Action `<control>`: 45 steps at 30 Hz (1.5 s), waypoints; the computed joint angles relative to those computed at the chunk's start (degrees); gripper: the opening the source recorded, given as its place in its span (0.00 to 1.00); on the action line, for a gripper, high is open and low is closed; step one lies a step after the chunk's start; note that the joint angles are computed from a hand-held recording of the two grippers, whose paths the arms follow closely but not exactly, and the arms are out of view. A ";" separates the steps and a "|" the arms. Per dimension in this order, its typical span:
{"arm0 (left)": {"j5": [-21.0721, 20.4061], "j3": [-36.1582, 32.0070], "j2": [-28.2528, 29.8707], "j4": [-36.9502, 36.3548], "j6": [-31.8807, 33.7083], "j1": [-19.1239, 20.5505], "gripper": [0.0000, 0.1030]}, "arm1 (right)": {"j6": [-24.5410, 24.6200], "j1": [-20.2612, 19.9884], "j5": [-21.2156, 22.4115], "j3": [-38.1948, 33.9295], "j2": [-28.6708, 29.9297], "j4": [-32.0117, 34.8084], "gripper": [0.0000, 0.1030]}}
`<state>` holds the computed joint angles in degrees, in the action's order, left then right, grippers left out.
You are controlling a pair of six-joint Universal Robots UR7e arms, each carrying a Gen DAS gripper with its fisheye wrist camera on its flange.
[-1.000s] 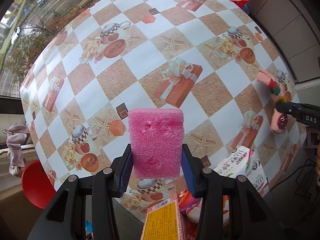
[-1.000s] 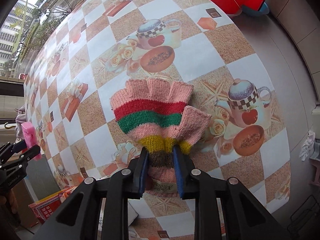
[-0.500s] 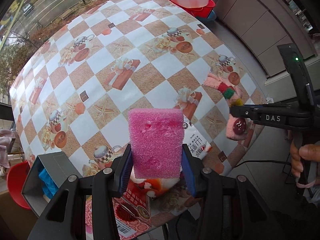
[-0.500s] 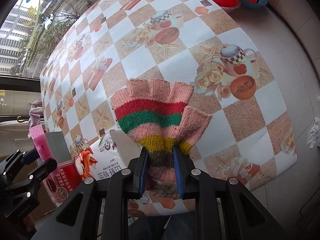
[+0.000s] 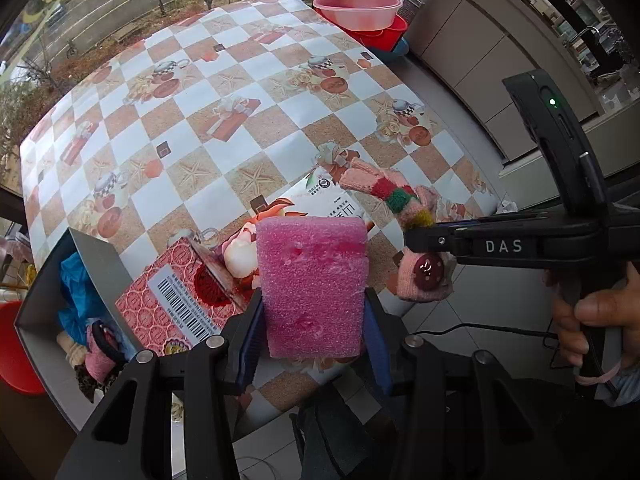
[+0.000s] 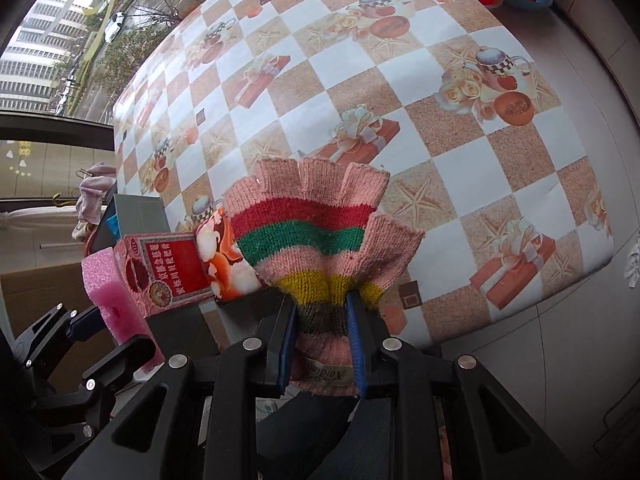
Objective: Organize soft objects
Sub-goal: 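Carry the pink sponge and striped glove in both grippers over the box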
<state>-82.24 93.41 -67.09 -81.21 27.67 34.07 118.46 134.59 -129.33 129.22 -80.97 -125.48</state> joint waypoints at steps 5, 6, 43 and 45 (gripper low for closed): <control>0.70 -1.57 -1.56 0.53 -0.93 2.41 0.48 | -4.98 0.13 0.92 -4.68 4.92 -1.04 0.24; 0.77 -2.01 -1.75 0.47 -1.31 2.94 0.48 | -5.89 0.13 0.99 -5.78 5.77 -0.60 0.24; 15.98 -11.84 -3.53 -2.91 -19.12 18.80 0.48 | -52.00 -5.61 1.65 -44.17 31.72 10.68 0.24; 16.82 -11.73 -3.49 -2.87 -19.54 19.22 0.48 | -53.48 -6.10 2.24 -45.04 32.57 10.33 0.24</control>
<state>-65.41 81.68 -70.57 -84.07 8.14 53.29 64.98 128.49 -127.09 84.18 -48.40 -115.15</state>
